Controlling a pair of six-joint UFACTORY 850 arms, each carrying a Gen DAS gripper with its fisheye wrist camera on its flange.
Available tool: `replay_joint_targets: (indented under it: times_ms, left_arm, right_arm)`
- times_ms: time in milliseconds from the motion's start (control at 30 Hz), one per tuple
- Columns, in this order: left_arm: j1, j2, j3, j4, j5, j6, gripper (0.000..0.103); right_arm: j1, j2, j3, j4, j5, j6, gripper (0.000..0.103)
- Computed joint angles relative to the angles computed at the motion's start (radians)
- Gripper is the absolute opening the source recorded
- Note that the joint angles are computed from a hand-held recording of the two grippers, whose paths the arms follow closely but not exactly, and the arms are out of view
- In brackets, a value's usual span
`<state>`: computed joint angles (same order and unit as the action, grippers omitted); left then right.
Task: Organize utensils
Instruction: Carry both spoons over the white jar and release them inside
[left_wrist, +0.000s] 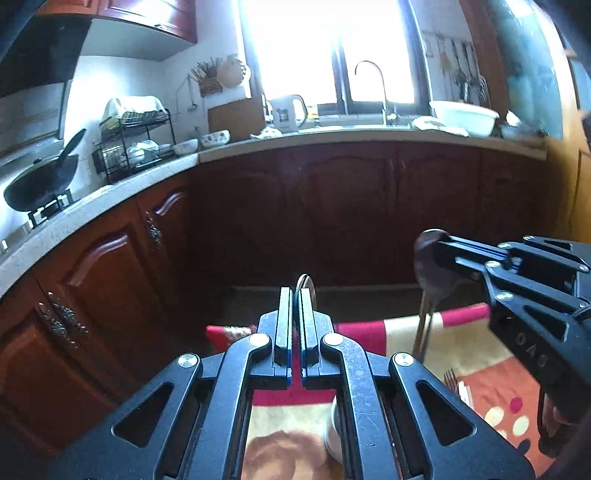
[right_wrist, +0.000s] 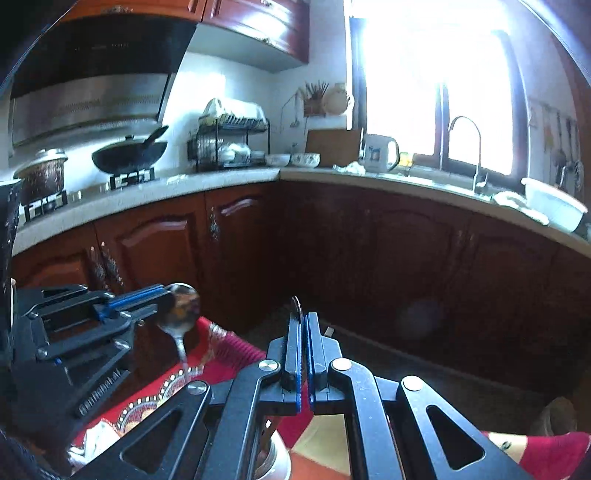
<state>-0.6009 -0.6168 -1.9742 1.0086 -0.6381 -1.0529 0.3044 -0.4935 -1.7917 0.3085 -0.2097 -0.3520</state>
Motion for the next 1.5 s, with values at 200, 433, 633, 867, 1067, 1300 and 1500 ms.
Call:
replay_joint_targets:
  times_ms: [200, 433, 633, 867, 1067, 1300, 1500]
  left_arm:
    - [-0.009, -0.002, 0.036, -0.034, 0.009, 0.015, 0.001]
    - [-0.015, 0.01, 0.072, -0.109, 0.016, 0.037, 0.002]
    - [-0.016, 0.042, 0.103, -0.163, 0.021, 0.023, 0.005]
    - [-0.033, 0.109, 0.175, -0.172, 0.052, -0.024, 0.039]
    - [-0.065, 0.138, 0.208, -0.194, 0.043, -0.028, 0.039]
    - [-0.106, 0.148, 0.223, -0.243, 0.024, -0.033, 0.039]
    - [-0.134, 0.139, 0.22, -0.286, 0.02, -0.01, 0.039]
  right_arm:
    - [-0.019, -0.019, 0.014, 0.162, -0.083, -0.128, 0.002]
    - [-0.039, -0.044, 0.008, 0.306, -0.244, -0.243, 0.002]
    - [-0.085, -0.002, 0.065, 0.475, -0.304, -0.309, 0.028]
    - [-0.106, 0.088, 0.173, 0.524, -0.278, -0.347, 0.028]
    - [-0.106, 0.164, 0.268, 0.519, -0.239, -0.342, 0.035]
    - [-0.097, 0.249, 0.369, 0.366, -0.199, -0.214, 0.04]
    - [-0.109, 0.317, 0.457, 0.262, -0.179, -0.129, 0.043]
